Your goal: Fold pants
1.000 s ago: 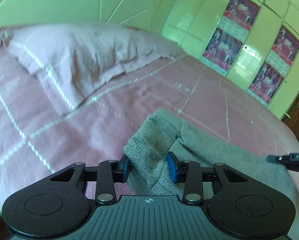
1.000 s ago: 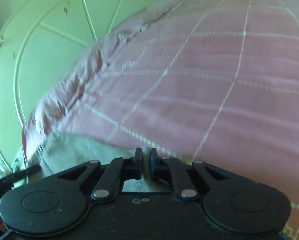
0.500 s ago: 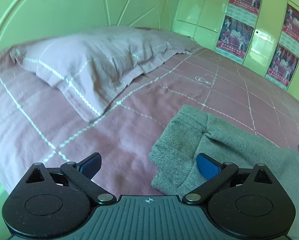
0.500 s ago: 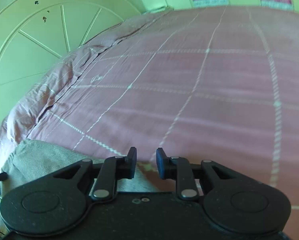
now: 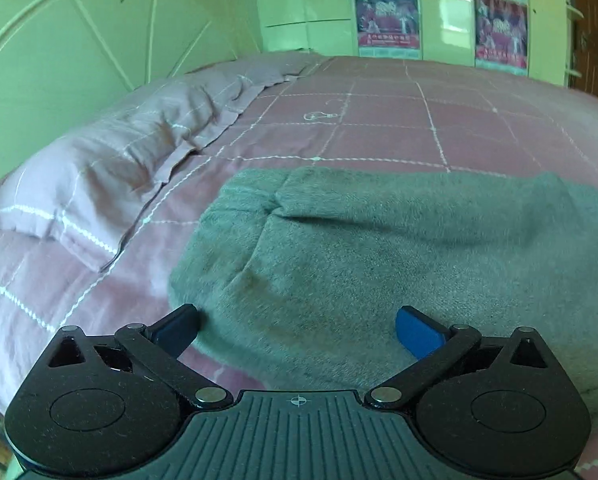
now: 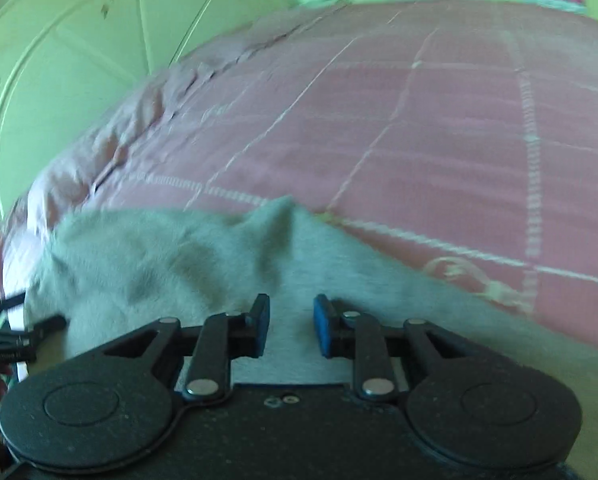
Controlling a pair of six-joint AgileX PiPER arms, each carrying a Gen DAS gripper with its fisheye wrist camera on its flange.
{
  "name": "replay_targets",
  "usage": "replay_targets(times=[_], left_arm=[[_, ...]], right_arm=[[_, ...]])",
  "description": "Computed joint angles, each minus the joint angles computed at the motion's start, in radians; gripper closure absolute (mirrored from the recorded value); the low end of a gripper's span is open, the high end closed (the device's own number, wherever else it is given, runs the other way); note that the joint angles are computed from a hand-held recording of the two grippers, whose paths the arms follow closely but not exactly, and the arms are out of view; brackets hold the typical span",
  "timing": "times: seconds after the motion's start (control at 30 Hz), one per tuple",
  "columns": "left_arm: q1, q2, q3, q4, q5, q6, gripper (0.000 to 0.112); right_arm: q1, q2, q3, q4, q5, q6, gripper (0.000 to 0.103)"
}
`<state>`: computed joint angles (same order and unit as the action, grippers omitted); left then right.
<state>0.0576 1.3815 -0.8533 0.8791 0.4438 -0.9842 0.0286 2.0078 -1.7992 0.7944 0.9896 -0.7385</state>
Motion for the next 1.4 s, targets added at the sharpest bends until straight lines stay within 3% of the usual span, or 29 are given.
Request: replay_targets(times=[0.07,0.13,0.17,0.2,0.23,0.27,0.4,0.5,0.73,0.97,1.13,1.2,1.4], left_arm=[[-0.006,-0.038,0.03,0.048,0.003,-0.079,0.009],[-0.024,-0.035,0.038,0.042,0.014,-0.085,0.009],[-0.039,-0.035,0.039,0.063,0.033,-0.118,0.009],[-0.058,-0.042,0.039,0.081,0.049,-0.146,0.009],[-0.077,-0.059,0.043,0.086,0.054,-0.151,0.009],[-0.093,-0.068,0.049,0.115,0.051,-0.177,0.009],[-0.177,-0.063,0.023,0.076,0.108,-0.161,0.009],[-0.256,-0.055,0.009,0.06,0.162,-0.193,0.009],[-0.423,-0.041,-0.038,0.063,0.259,-0.262,0.009],[-0.564,0.002,-0.114,0.067,0.338,-0.292,0.009],[-0.632,0.068,-0.155,0.073,0.371,-0.32,0.009],[-0.644,0.088,-0.164,0.085,0.376,-0.339,0.009],[-0.633,0.158,-0.197,0.023,0.342,-0.33,0.009]], right_arm=[[-0.061,-0.049,0.08,0.031,-0.019,-0.061,0.078],[-0.096,-0.038,0.088,-0.06,-0.024,0.004,0.077],[-0.133,-0.019,0.078,-0.068,-0.004,0.023,0.092],[-0.169,-0.029,0.093,-0.041,0.002,0.031,0.093],[-0.198,-0.06,0.124,-0.029,-0.015,0.039,0.088],[-0.229,-0.103,0.175,-0.003,-0.047,0.018,0.071],[-0.427,-0.241,0.36,0.218,-0.051,-0.169,0.063],[-0.575,-0.309,0.461,0.329,-0.04,-0.288,0.046],[-0.863,-0.321,0.551,0.461,0.018,-0.397,0.027],[-0.97,-0.232,0.527,0.518,0.031,-0.377,0.027],[-1.024,-0.144,0.499,0.566,0.036,-0.3,0.036],[-1.036,-0.108,0.474,0.557,0.031,-0.253,0.041],[-1.042,-0.023,0.403,0.55,0.041,-0.204,0.042]])
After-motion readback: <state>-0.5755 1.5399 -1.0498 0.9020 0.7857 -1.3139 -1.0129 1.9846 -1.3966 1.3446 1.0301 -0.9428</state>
